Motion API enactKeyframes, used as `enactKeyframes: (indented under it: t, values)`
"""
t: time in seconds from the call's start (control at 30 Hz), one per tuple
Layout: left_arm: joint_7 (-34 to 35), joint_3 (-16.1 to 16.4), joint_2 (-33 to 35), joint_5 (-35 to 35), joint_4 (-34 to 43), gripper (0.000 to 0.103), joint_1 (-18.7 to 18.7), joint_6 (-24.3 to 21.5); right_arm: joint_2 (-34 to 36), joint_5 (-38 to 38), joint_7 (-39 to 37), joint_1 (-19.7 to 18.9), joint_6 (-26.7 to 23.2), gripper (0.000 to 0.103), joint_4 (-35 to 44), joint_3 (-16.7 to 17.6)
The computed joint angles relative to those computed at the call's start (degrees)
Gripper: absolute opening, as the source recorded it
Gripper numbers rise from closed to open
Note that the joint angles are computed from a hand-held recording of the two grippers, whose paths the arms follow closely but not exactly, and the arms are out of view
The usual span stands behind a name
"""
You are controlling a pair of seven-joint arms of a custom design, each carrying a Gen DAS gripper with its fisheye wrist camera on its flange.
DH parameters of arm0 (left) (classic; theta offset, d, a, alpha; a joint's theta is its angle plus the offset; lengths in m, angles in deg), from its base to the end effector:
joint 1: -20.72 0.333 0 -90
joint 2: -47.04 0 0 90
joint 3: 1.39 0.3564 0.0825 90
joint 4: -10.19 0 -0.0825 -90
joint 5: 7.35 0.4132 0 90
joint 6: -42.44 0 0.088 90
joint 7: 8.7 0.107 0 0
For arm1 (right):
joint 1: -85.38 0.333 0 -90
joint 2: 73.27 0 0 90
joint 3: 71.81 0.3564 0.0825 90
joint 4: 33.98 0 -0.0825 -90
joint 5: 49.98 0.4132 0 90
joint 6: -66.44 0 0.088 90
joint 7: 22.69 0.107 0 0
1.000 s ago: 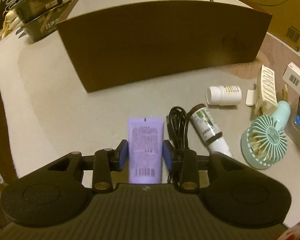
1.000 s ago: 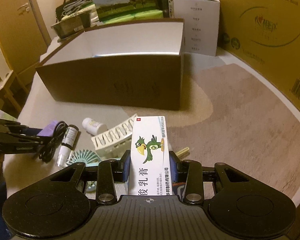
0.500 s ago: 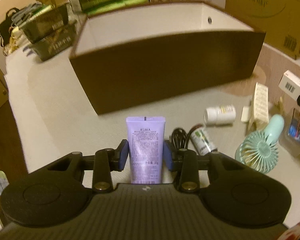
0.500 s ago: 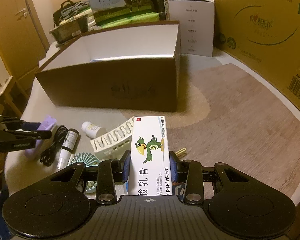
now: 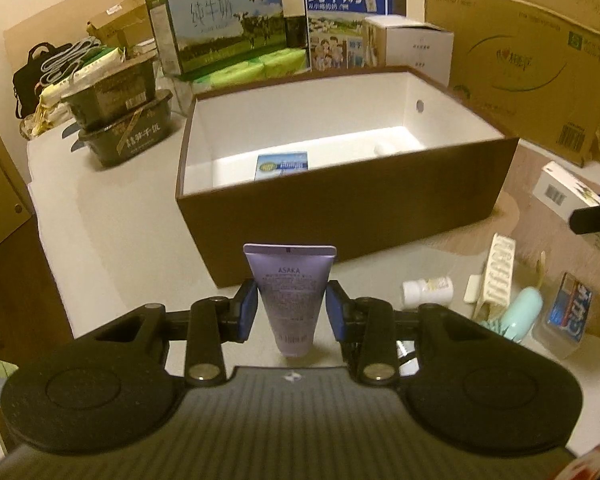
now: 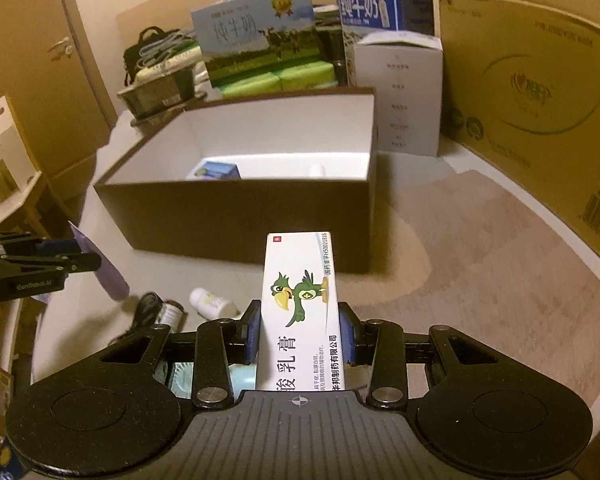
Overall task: Organize rigid objects
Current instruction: 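Carry the purple tube with the left tool while the right carries the cream box over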
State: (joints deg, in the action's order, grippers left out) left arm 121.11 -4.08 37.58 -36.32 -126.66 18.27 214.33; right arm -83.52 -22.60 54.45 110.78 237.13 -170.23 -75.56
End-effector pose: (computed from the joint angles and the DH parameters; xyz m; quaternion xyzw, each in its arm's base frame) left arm 0.5344 -0.0139 0.4911 -0.5418 0.7459 -0.2794 0.2684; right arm 0.5085 0.1659 0.5012 -0.7002 0.5979 -0.1411 0.3637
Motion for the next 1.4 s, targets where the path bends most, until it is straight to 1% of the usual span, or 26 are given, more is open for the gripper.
enactKeyframes:
  t: [0.13, 0.27, 0.37, 0.53, 0.6, 0.7, 0.77, 0.97, 1.17, 1.27, 1.4]
  values:
    - [1.40, 0.61, -0.68, -1.48, 1.33, 0.034, -0.86, -0.69, 0.90, 3.31, -4.09, 1.63, 0.19, 0.039, 2.33, -1.03]
    - [3.20, 1.12, -0.87, -3.52, 3.58, 0.034, -1.74, -1.51, 2.37, 7.72, -9.26, 2.21, 0.62, 0.039, 5.72, -1.01]
    - [4.68, 1.26, -0.48, -4.98, 6.18, 0.034, -2.20, -2.34, 4.33, 13.40, -15.44, 2.51, 0.93, 0.039, 9.55, -0.72]
    - [6.93, 0.81, 1.45, -6.98, 11.19, 0.034, -2.46, -2.89, 8.68, 19.71, -21.69, 0.32, 0.67, 0.039, 16.62, 1.84]
    - [6.93, 0.27, 2.71, -7.10, 13.52, 0.034, -2.05, -3.42, 10.70, 20.68, -22.59, -0.98, 0.16, 0.039, 19.60, 3.15]
    - [6.89, -0.59, 4.85, -6.94, 17.13, 0.034, -1.24, -4.96, 13.55, 18.87, -21.40, -3.05, -0.49, 0.039, 23.28, 5.05]
    - [6.41, -1.29, 6.20, -6.38, 18.97, 0.034, -0.63, -5.64, 15.41, 15.75, -18.44, -4.17, -1.06, 0.039, 25.33, 5.90]
    - [-0.28, -3.15, 11.86, 0.30, 25.26, 0.034, 1.17, -9.67, 21.27, 9.47, -12.08, -7.16, -0.76, 0.039, 31.34, 8.38]
    - [-8.67, -3.64, 18.83, 7.94, 31.91, 0.034, 1.76, -15.60, 26.77, 0.18, -2.25, -7.92, -0.69, 0.039, 35.77, 7.77]
    - [-10.93, -3.85, 21.48, 10.40, 33.75, 0.034, 1.89, -17.50, 28.97, -3.27, 1.30, -8.82, -0.86, 0.039, 36.92, 8.03]
    - [-13.20, -3.88, 24.50, 13.00, 36.28, 0.034, 1.98, -20.47, 31.31, -5.83, 4.72, -11.46, -2.67, 0.039, 38.25, 10.07]
